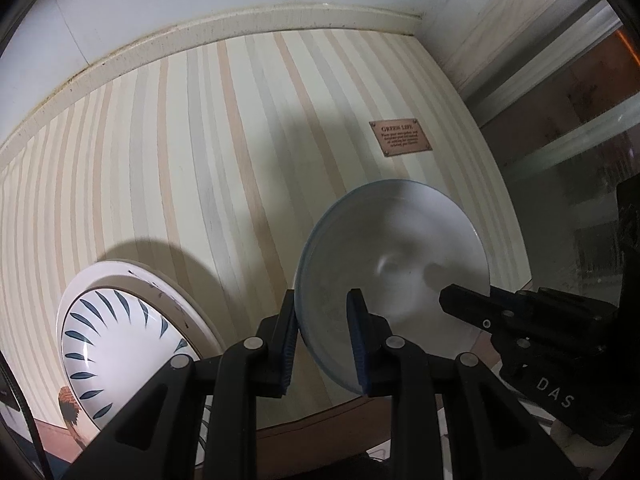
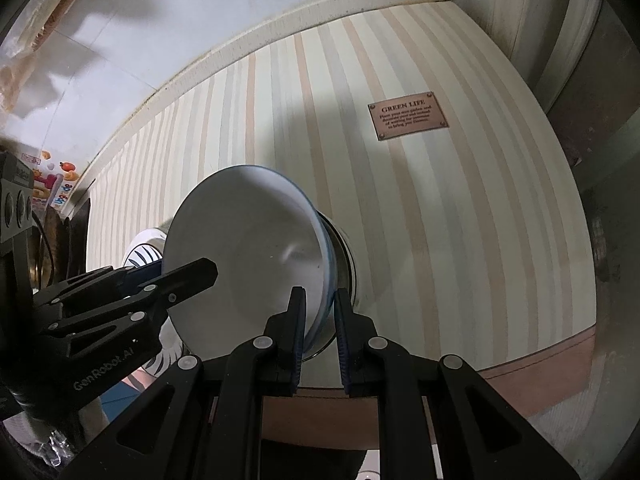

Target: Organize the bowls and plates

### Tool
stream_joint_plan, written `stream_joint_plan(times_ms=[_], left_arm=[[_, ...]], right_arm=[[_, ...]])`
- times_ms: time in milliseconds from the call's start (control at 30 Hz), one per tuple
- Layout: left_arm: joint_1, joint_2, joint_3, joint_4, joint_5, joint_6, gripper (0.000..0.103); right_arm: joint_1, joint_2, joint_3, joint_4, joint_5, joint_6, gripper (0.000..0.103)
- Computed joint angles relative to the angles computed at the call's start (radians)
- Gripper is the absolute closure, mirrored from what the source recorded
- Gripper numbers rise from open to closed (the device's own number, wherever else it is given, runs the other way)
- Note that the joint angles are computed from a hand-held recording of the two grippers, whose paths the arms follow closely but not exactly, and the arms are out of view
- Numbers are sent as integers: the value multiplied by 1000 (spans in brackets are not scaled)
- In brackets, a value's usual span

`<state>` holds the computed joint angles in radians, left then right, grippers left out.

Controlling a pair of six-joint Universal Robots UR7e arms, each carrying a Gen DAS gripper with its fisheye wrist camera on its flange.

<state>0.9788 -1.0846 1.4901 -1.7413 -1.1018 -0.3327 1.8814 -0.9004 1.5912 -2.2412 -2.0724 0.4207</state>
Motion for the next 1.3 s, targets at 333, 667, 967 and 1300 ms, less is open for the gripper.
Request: stream_joint_plan(times_ms=[333, 667, 967, 1300], left_arm=[[-5, 6, 23, -14, 24, 10, 82], [-13, -5, 40, -17, 52, -3, 82], [-29, -32, 63, -45, 77, -29, 82], [-94, -132, 110, -55, 116, -36, 81]], right_arm=[[-6, 7, -1, 2, -4, -4, 87], [-6, 19, -30, 57, -7, -2, 85], [-8, 9, -32, 63, 6, -27, 85], [73, -51, 23, 9, -59, -1, 84]])
